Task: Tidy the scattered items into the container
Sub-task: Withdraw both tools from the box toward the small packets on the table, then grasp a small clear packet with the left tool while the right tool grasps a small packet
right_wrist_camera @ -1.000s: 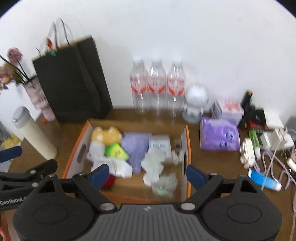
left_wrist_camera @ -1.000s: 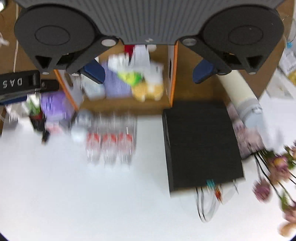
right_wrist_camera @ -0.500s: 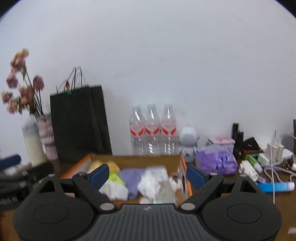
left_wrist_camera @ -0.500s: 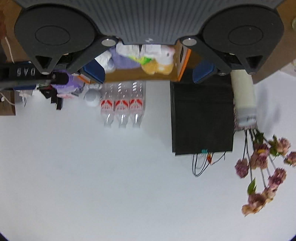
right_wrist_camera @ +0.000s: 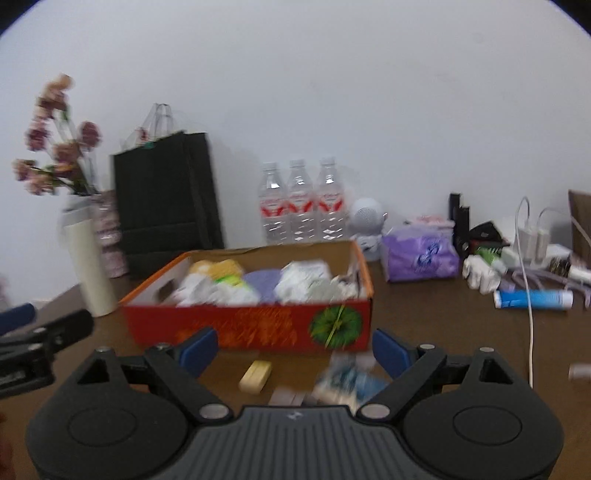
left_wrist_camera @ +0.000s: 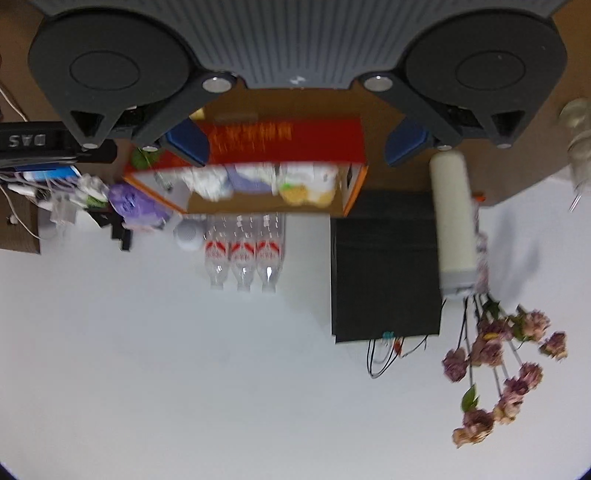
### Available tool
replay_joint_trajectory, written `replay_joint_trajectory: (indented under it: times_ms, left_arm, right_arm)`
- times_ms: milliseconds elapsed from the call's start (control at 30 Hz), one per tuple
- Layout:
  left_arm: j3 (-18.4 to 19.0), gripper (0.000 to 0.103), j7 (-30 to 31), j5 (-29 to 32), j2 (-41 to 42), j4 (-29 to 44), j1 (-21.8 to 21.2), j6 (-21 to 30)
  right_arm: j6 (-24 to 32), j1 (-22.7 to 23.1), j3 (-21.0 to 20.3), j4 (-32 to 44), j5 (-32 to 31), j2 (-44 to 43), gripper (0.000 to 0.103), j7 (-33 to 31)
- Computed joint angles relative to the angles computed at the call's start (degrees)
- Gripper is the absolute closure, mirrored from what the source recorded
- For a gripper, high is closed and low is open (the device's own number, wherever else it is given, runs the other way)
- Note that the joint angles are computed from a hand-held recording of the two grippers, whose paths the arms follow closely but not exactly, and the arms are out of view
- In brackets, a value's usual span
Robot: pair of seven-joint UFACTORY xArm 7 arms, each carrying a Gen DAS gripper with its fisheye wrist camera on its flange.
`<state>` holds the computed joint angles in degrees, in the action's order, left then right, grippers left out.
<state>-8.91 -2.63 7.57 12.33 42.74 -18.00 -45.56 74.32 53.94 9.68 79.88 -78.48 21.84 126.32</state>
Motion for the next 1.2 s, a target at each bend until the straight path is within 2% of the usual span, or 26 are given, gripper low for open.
replay_joint_trajectory:
  times_ms: [67, 133, 233, 300, 367, 433, 533, 600, 667, 767, 833, 933, 1033, 1100, 1200]
  left_arm:
    - [-0.05, 0.0, -2.6, 2.96, -4.17, -6.36, 1.35, -0.84]
    - [0.05, 0.0, -2.92, 2.88, -7.84, -12.56, 1.42, -2.66]
    - [-1.0, 0.0, 1.39, -4.3, -11.85, -21.58, -0.78, -7.24]
    - [-0.84, 0.0, 1.27, -3.2, -14.08, -26.41, -0.87, -9.16]
    - [-0.27, 0.0, 0.12, -0.82, -15.87, -29.4, -0.59, -9.24]
    - [0.03, 0.0, -0.94, 0.85, -17.23, -30.09, -0.42, -7.33]
    - [-0.68, 0.0, -0.79, 0.26, -16.8, -27.68, -0.99, -5.23]
    - [-0.03, 0.0, -3.48, 4.62, -15.96, -24.59, -0.99, -2.13]
    - [-0.28, 0.0, -4.95, 6.24, -14.52, -21.34, -1.29, 0.58]
    - [-1.29, 0.005, -3.69, 5.49, -10.68, -15.68, -2.14, 4.24]
    - [-2.04, 0.017, -1.23, 2.62, -7.55, -11.25, -3.34, 7.43]
    - [-2.17, 0.027, 2.54, -1.43, -2.95, -4.13, -5.26, 14.05]
    - [-2.45, 0.027, 1.71, -0.99, -0.18, 0.21, -4.81, 17.34]
    - [-2.34, 0.027, 1.93, -0.95, 1.11, 2.02, -4.9, 18.08]
    - [-2.16, 0.023, 2.62, -1.13, 2.66, 3.99, -5.31, 18.97]
  right_arm:
    - [2.29, 2.22, 1.41, -1.93, 0.66, -0.84, 0.012, 2.56]
    - [5.29, 4.96, 2.99, -3.52, 0.87, -1.38, 0.012, 5.85]
    - [11.05, 9.21, 4.96, -3.61, 1.56, -0.19, 0.008, 9.75]
    - [15.13, 11.89, 5.73, -1.76, 3.86, 1.65, 0.008, 9.7]
    - [17.22, 14.05, 5.97, -0.43, 5.9, 3.01, 0.008, 9.95]
    - [16.79, 14.93, 5.82, -0.3, 7.49, 3.29, 0.008, 10.67]
    - [12.86, 14.08, 5.34, -2.21, 7.67, 1.88, 0.018, 9.23]
    - [10.79, 12.9, 4.87, -3.14, 7.06, 1.08, 0.031, 7.53]
    - [7.91, 10.96, 4.49, -4.63, 6.79, -0.14, 0.042, 6.21]
    - [2.48, 6.82, 3.87, -7.02, 6.54, -1.98, 0.046, 2.57]
    - [-0.84, 4.26, 3.32, -8.24, 5.32, -2.74, 0.047, 0.81]
    - [-7.43, -0.43, 2.11, -9.89, 2.93, -3.69, 0.056, -1.8]
    - [-11.74, -3.95, 1.2, -9.11, 2.15, -2.95, 0.062, -5.67]
    - [-13.97, -5.29, 0.58, -8.67, 0.86, -2.51, 0.072, -6.56]
    - [-17.03, -6.53, 0.02, -8.02, -0.67, -1.73, 0.076, -7.9]
